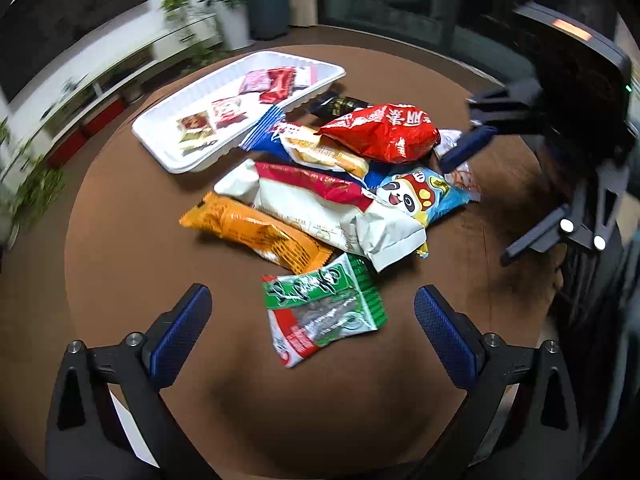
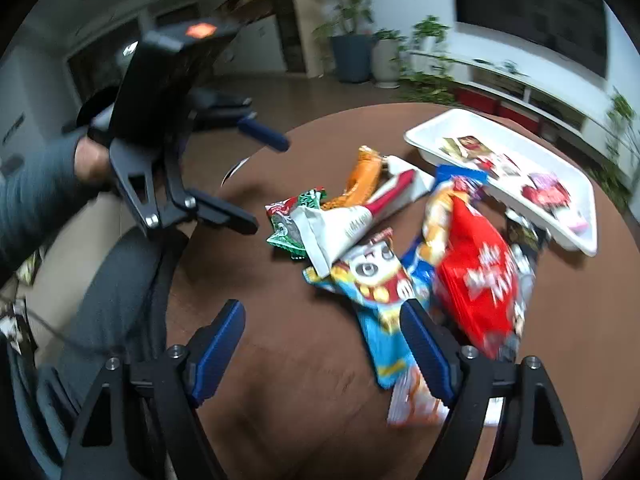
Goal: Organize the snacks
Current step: 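Move both open grippers back over the snack pile, then grasp the green seed packet with the left gripper while the right grasps the panda-print packet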
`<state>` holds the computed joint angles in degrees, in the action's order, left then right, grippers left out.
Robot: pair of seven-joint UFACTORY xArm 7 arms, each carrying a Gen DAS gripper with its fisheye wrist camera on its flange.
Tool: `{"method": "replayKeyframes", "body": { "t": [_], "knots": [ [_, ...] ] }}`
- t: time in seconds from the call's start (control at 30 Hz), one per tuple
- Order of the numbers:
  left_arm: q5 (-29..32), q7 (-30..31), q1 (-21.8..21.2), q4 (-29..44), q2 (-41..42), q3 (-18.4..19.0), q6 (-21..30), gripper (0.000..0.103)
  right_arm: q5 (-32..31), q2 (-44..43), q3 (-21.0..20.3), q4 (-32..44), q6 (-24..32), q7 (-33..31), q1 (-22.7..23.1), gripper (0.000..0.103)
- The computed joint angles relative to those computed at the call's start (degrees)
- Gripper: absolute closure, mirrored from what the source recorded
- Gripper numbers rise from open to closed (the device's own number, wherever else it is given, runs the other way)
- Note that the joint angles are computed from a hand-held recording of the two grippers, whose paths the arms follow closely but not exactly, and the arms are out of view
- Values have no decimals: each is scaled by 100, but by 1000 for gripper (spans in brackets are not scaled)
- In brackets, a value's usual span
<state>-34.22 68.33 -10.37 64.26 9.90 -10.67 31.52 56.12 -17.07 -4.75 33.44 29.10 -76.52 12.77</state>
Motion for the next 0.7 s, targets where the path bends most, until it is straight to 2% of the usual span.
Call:
{"method": "replayKeyframes", "body": {
  "t": [0.2,0.33,0.53,0.6,0.7],
  "knots": [
    [813,114,-101,349,360,7,257,0,-503,443,84,372,67,127,-161,27],
    [925,253,-58,608,631,-82,433,0,-712,652,144,547,171,293,-331,28],
    [1433,100,-160,809,952,-116,373,0,-1100,897,310,645,186,570,-452,28],
    [1419,118,-117,877,1006,-175,521,0,-1116,964,328,673,191,638,-481,28],
    [1533,19,-120,1061,1117,-158,1041,0,-1130,933,329,666,313,703,-540,28]
  ]
}}
